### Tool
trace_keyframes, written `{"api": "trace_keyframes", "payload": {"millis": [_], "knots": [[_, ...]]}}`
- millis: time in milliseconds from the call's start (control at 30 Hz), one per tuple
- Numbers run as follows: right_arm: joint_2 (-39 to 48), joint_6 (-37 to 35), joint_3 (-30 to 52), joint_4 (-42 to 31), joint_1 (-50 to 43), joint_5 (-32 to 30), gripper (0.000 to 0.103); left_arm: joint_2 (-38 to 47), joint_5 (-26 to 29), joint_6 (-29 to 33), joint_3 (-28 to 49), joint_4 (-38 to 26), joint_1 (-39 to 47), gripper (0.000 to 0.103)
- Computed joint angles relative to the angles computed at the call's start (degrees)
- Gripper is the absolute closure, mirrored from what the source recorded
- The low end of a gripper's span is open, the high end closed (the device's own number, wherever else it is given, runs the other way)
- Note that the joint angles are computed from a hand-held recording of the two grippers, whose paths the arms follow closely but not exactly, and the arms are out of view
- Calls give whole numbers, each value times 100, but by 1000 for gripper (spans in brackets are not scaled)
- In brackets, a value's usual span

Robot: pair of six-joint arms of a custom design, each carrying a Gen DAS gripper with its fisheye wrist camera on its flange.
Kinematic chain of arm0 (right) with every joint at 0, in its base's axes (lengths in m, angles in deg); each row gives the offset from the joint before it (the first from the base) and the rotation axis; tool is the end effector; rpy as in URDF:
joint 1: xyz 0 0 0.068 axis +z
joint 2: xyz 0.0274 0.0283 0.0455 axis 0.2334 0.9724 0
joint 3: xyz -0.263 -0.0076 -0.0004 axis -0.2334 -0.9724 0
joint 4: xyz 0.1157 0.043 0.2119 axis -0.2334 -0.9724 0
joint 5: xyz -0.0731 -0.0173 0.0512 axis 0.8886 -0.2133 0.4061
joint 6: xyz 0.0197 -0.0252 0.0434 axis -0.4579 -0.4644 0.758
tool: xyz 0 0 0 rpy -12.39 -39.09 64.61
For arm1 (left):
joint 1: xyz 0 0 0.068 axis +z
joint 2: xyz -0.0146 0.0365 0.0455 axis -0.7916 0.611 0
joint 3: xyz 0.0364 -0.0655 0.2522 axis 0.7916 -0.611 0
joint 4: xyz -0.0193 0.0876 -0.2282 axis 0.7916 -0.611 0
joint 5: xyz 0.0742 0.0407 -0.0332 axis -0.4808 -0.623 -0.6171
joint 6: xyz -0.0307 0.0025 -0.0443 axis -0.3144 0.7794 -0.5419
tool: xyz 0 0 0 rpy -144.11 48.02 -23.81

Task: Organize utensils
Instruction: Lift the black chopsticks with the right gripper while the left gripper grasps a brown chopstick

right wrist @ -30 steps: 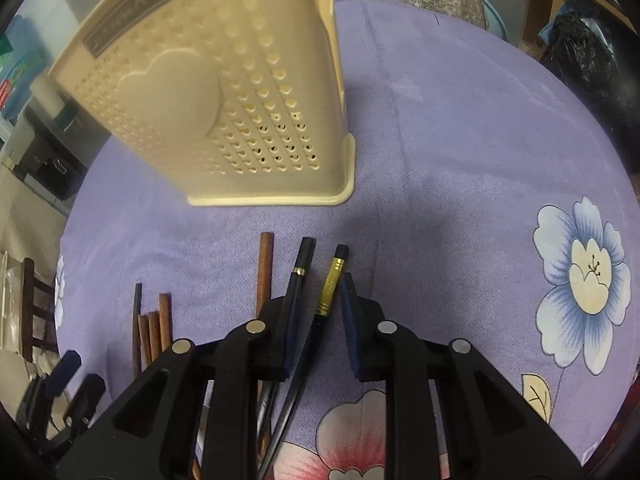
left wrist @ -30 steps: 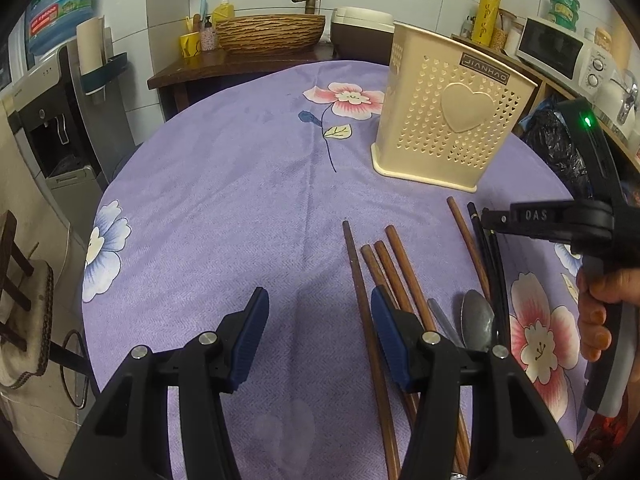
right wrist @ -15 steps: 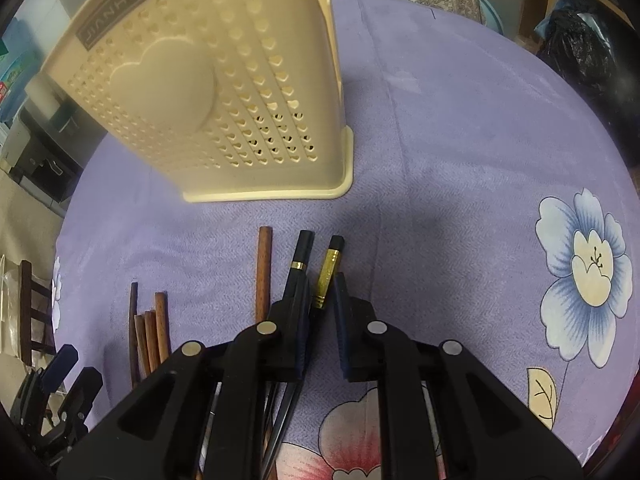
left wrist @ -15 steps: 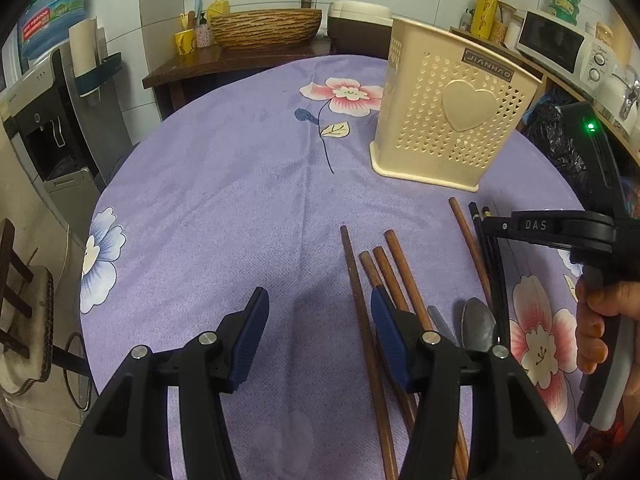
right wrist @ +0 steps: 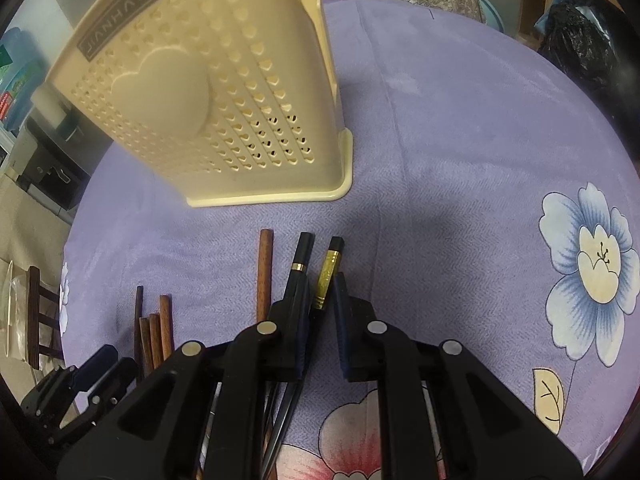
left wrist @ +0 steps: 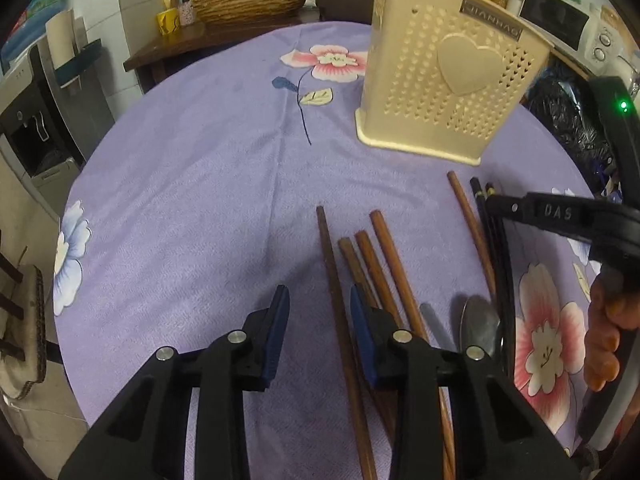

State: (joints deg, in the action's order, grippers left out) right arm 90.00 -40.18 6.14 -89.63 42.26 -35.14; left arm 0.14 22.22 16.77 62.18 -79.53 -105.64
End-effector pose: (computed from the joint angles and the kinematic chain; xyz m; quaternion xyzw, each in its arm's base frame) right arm 0.2598 0.1435 0.1938 -0.0251 0.9645 0.1300 0.2286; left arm 0.1653 -0.1973 0.2100 -0.0417 0.9617 -0.0179 0.2702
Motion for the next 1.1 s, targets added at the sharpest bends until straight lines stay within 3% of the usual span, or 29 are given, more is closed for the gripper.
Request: {"api": "trace_keyframes", "payload": {"millis": [400, 767, 1000, 1100], "knots": [[-37, -122, -48, 42, -141, -102, 90, -20, 215, 287, -57, 126, 477, 71], [-21, 26, -55, 63, 59, 103, 90, 881, -127, 425, 781, -121, 513, 72], [-78, 96, -172, 172, 185, 237, 90, 877, -244, 299, 780, -159, 479, 89], [-115, 134, -231, 209, 276, 356, 90, 884, -225, 305, 794, -138, 518, 92]]}}
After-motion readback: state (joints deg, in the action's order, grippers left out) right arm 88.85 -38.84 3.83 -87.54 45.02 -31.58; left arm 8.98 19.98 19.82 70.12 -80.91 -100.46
